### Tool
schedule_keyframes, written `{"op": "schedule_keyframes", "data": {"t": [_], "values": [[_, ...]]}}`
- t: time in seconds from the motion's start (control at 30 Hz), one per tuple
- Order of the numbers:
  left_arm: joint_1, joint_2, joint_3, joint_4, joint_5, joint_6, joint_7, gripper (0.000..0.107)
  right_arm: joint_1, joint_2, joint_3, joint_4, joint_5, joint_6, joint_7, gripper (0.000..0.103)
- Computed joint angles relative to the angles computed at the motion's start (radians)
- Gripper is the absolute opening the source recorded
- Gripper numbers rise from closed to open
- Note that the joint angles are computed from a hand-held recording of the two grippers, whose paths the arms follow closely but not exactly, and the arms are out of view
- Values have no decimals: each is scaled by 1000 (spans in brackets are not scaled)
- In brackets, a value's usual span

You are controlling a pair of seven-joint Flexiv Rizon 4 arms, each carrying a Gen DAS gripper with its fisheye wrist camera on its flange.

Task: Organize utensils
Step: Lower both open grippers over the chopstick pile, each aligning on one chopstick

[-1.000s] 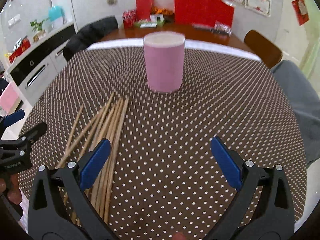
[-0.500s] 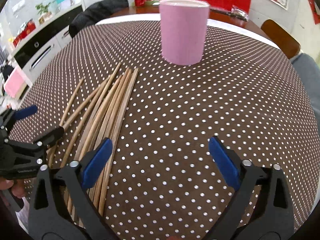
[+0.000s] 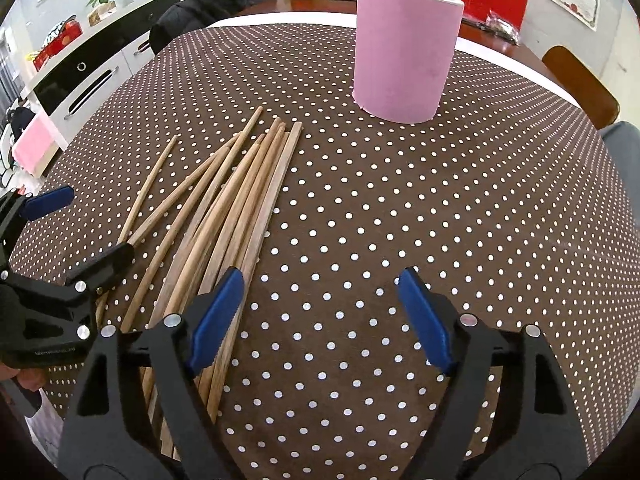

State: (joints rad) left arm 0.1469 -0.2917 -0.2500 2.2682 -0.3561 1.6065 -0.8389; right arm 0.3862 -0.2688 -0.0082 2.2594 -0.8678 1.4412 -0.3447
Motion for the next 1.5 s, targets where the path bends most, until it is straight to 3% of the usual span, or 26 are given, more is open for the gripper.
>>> {"op": "schedule_keyframes", "data": {"t": [0.03, 0.17, 0.27, 0.33, 0.4, 0.53, 0.63, 0.67, 0.73, 0.8, 0.87, 1.0, 1.2, 1.33, 1.4, 1.5], "values": [[-5, -1, 7, -1, 4, -1, -2, 99, -11, -8, 20, -11, 30, 1, -30, 70], [-27, -8, 34, -8, 21, -2, -14, 99, 2, -24, 19, -40, 53, -24, -56, 68], [-6, -6, 10, -5, 19, 8, -4, 99, 3, -28, 27, -58, 86, -57, -83, 67], [-1, -6, 2, -10, 24, 17, -1, 99, -11, -28, 43, -58, 123, -48, -111, 61], [45, -3, -55, -5, 14, 29, 22, 99, -24, -34, 61, -53, 166, -8, -151, 52], [96, -2, -125, -8, 16, 40, 52, 99, 11, -35, 28, -39, 181, 33, -146, 52], [199, -7, -254, -14, -20, 2, 108, 99, 32, -32, 5, -25, 192, 54, -139, 52], [200, -12, -258, -20, -32, -9, 118, 99, 35, -31, 3, -21, 199, 59, -140, 52], [199, -23, -263, -31, -52, -19, 141, 93, 42, -25, -6, -10, 206, 69, -142, 52], [258, -28, -344, -25, -116, -42, 200, 88, 36, -15, -6, 10, 220, 94, -157, 52], [274, -35, -373, -26, -155, -52, 237, 86, 39, -17, -4, 8, 235, 97, -176, 52], [191, -51, -286, -45, -156, -57, 263, 83, 72, -22, -36, -2, 224, 83, -180, 52], [283, -48, -404, 10, -213, -9, 330, 83, 76, -19, -36, -23, 186, 14, -175, 52], [379, -24, -506, 51, -208, -24, 340, 70, 48, -28, -3, -47, 194, -14, -186, 52], [383, -16, -513, 56, -209, -32, 347, 69, 63, -29, -29, -54, 138, -47, -152, 47], [376, -11, -509, 49, -233, -56, 358, 64, 27, -35, 13, -72, 170, -70, -181, 43]]}}
